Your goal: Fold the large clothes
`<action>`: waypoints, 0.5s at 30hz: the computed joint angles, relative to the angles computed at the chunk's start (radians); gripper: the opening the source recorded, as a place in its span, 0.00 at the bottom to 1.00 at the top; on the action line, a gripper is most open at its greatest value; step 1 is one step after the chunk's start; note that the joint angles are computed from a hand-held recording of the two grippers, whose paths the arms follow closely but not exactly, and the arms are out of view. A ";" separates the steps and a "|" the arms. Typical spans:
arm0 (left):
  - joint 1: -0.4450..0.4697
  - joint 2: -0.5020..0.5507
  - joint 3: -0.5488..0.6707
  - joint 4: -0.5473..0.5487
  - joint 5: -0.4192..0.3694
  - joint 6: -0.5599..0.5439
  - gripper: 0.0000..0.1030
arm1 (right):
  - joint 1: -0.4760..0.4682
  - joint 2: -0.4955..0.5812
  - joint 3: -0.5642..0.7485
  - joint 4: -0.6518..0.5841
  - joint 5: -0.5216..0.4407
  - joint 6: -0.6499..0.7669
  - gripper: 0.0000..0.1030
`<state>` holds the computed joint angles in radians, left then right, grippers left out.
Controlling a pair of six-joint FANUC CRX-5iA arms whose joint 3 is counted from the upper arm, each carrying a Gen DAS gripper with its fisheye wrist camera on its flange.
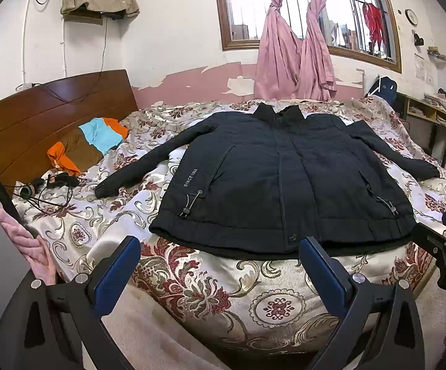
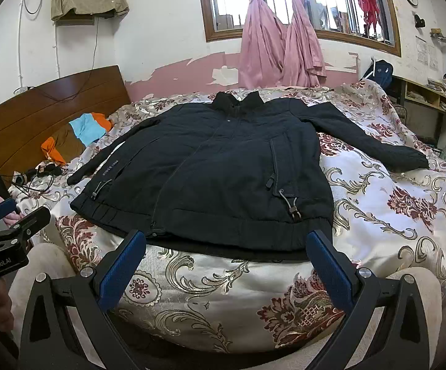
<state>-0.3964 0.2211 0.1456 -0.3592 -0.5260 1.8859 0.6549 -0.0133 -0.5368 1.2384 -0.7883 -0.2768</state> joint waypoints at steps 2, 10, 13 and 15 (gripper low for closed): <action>-0.001 0.000 -0.001 0.002 0.002 -0.004 1.00 | 0.000 0.000 0.000 0.000 0.000 0.000 0.99; -0.003 0.001 0.001 -0.002 0.000 -0.001 1.00 | -0.001 0.000 -0.001 0.000 0.001 -0.001 0.99; -0.003 0.000 0.000 -0.002 0.001 -0.002 1.00 | -0.002 0.000 -0.002 0.001 0.002 -0.001 0.99; -0.003 0.000 0.000 0.000 0.001 -0.004 1.00 | 0.000 0.000 0.000 0.000 0.001 0.000 0.99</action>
